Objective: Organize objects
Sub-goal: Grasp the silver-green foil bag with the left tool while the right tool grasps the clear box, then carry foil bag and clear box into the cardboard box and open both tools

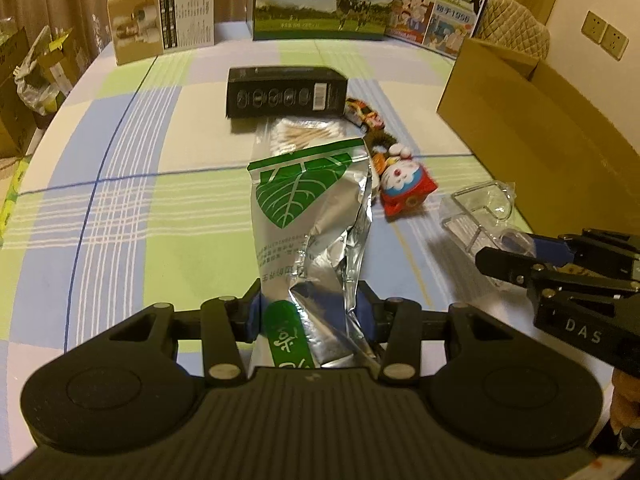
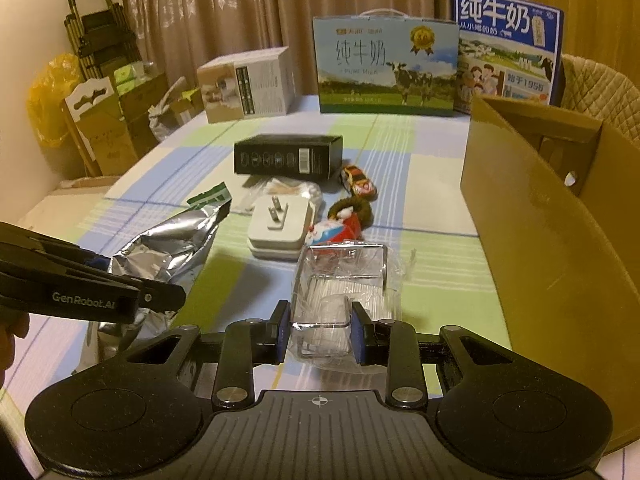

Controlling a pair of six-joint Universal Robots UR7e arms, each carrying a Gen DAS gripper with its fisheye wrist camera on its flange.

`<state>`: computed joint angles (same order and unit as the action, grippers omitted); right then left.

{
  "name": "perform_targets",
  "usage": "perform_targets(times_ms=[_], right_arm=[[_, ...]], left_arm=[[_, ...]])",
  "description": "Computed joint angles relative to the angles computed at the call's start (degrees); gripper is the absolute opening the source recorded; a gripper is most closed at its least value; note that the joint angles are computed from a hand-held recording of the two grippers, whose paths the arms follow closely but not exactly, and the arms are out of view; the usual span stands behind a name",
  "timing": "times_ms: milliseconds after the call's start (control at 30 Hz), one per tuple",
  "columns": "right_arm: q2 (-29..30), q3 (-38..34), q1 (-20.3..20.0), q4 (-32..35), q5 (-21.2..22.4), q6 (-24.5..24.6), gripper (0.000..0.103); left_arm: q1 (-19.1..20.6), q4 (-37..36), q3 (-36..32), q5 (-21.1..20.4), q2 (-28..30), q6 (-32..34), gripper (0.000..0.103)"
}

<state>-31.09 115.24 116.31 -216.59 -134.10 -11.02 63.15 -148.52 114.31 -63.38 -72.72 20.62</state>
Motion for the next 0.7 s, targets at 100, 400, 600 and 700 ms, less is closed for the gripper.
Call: perform_targets(times_ms=[100, 400, 600, 700], right_arm=[[-0.9, 0.3, 0.8, -1.2, -0.7, -0.9, 0.027], [-9.8, 4.6, 4.4, -4.6, -6.1, -5.2, 0.027], [-18.9, 8.4, 5.0, -4.8, -10.9, -10.0, 0.027], [-23.4, 10.6, 4.4, -3.2, -12.2, -10.6, 0.027]], left_arm=[[-1.4, -0.1, 0.6, -0.8, -0.9, -1.4, 0.040], [-9.2, 0.1, 1.2, -4.7, -2.1, -5.5, 0.040], [-15.3, -1.5, 0.6, -7.9, 0.2, -8.8, 0.040], [-17.7, -2.9, 0.3, -9.0, 1.9, -10.5, 0.040]])
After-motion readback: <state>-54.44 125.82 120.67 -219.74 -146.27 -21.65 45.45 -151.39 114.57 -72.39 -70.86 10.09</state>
